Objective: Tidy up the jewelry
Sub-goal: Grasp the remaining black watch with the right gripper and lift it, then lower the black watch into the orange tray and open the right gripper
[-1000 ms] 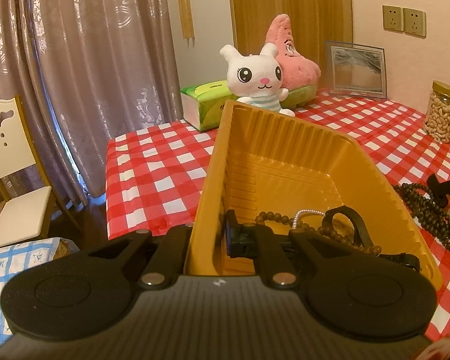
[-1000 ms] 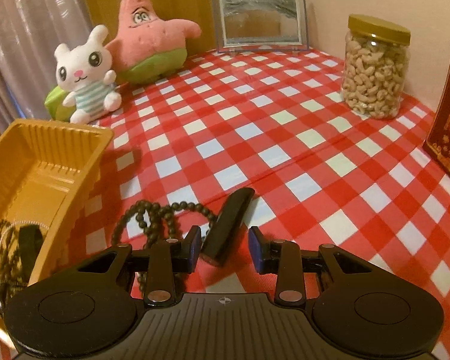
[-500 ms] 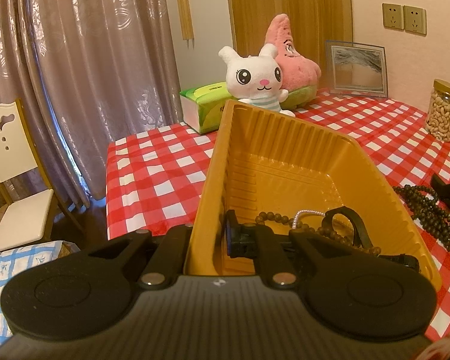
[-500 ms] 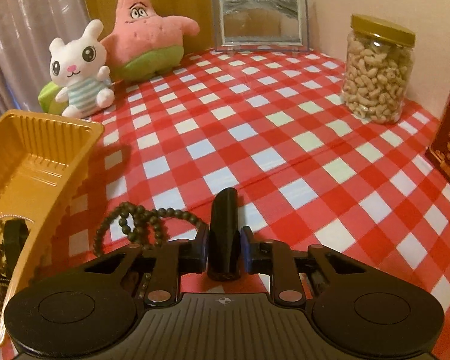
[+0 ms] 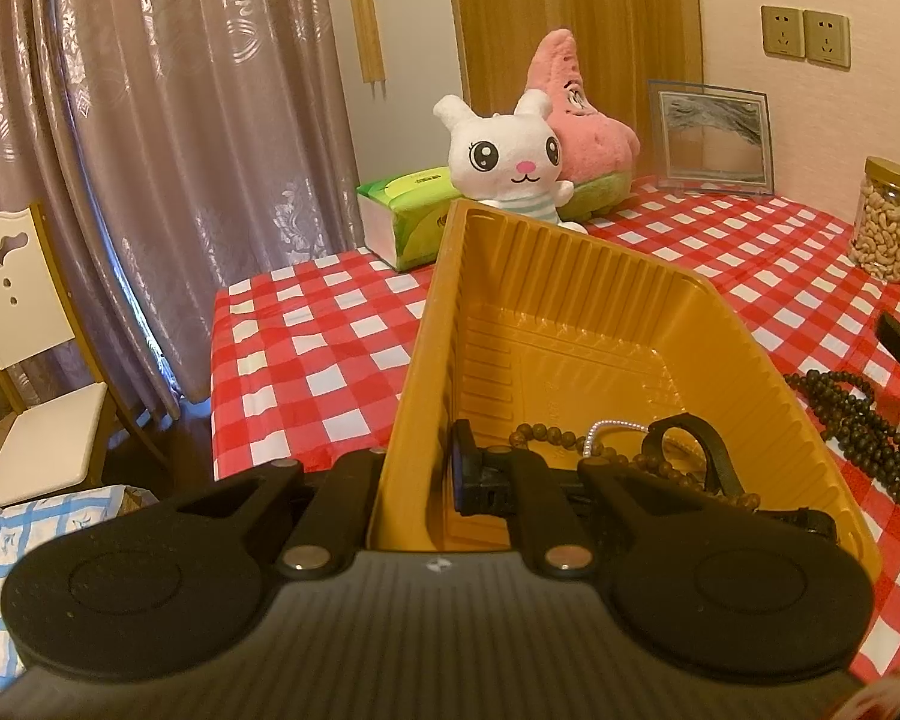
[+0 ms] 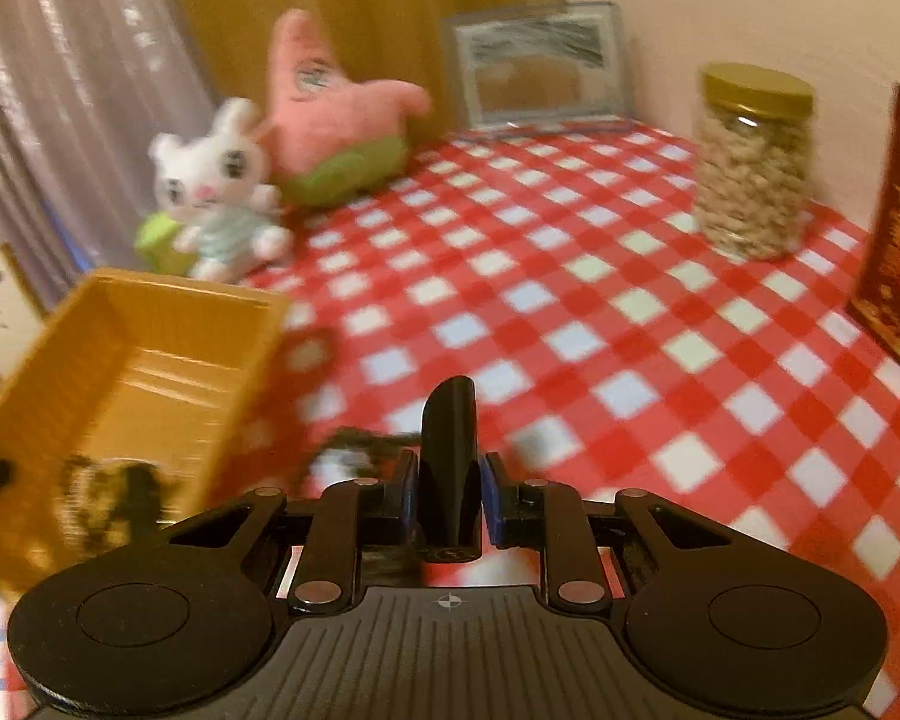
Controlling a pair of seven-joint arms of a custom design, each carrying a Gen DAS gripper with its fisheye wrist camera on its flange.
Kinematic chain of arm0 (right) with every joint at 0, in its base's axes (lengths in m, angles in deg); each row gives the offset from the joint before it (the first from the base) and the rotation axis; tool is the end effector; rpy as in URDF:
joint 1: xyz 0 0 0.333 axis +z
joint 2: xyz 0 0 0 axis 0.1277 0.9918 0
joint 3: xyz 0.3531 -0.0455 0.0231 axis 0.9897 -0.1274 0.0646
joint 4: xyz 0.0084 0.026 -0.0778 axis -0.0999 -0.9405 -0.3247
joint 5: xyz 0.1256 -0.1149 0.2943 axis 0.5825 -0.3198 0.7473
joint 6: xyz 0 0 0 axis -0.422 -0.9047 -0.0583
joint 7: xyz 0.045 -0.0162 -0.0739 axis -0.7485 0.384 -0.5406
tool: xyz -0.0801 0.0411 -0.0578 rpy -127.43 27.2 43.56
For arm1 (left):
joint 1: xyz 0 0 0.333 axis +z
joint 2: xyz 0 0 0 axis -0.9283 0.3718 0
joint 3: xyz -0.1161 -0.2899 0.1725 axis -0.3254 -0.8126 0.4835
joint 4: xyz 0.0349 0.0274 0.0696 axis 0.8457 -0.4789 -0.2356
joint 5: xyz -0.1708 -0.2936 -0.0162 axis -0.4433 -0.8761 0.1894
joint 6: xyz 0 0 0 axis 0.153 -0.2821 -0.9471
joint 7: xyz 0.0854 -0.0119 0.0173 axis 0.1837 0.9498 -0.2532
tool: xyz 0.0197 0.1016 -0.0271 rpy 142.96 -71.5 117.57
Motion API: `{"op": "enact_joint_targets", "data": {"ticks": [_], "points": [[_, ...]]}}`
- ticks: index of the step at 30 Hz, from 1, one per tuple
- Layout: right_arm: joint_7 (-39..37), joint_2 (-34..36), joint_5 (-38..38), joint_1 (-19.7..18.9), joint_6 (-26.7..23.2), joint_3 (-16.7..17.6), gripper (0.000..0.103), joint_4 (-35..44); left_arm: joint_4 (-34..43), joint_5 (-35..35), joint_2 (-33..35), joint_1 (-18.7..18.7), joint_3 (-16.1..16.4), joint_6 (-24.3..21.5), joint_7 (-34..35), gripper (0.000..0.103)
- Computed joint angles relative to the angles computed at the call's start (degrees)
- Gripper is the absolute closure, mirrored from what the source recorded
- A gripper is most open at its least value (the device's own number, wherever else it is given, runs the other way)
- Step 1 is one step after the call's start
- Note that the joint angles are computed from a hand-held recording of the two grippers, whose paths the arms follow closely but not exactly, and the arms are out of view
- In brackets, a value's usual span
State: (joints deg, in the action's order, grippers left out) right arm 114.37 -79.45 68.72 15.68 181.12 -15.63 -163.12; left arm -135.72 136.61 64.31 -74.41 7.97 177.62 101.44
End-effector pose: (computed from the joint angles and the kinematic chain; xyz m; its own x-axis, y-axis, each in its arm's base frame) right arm 0.5737 0.0754 0.5435 0.1477 -0.9390 -0.3106 -0.7202 0.1132 -0.6844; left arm 0.5193 -0.1764 0.5350 0.0443 -0.9915 -0.1225 -0.5562 0.0774 -0.8274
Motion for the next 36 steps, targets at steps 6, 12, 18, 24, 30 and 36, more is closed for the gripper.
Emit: {"op": "enact_joint_targets", "data": {"ticks": [6, 12, 18, 24, 30, 36], "points": [[-7.32, -1.39, 9.79, 2.03, -4.95, 2.68, 0.081, 2.1, 0.07, 0.1, -0.01, -0.18, -0.1, -0.22, 0.13, 0.095], [-8.53, -0.4, 11.91, 5.91, -7.93, 3.8, 0.081, 4.01, 0.11, -0.07, -0.02, -0.21, -0.12, -0.16, 0.33, 0.095], [-6.98, 2.05, 9.81, 8.63, -8.29, 4.68, 0.081, 5.75, 0.05, -0.59, 0.0, -0.14, -0.06, 0.3, 0.93, 0.096], [-5.51, 3.96, 7.64, 9.47, -5.88, 5.34, 0.081, 6.42, -0.21, -0.59, -0.12, -0.05, 0.0, 0.81, 0.68, 0.097], [-8.73, 2.99, 9.98, 8.84, -5.55, 6.09, 0.069, 5.57, -0.45, -0.83, -0.2, 0.09, 0.01, 1.23, 0.89, 0.097], [-7.55, 0.83, 9.33, 8.85, -5.79, 4.99, 0.065, 3.55, -0.5, -0.8, -0.23, 0.13, 0.02, 1.28, 0.83, 0.097]]}}
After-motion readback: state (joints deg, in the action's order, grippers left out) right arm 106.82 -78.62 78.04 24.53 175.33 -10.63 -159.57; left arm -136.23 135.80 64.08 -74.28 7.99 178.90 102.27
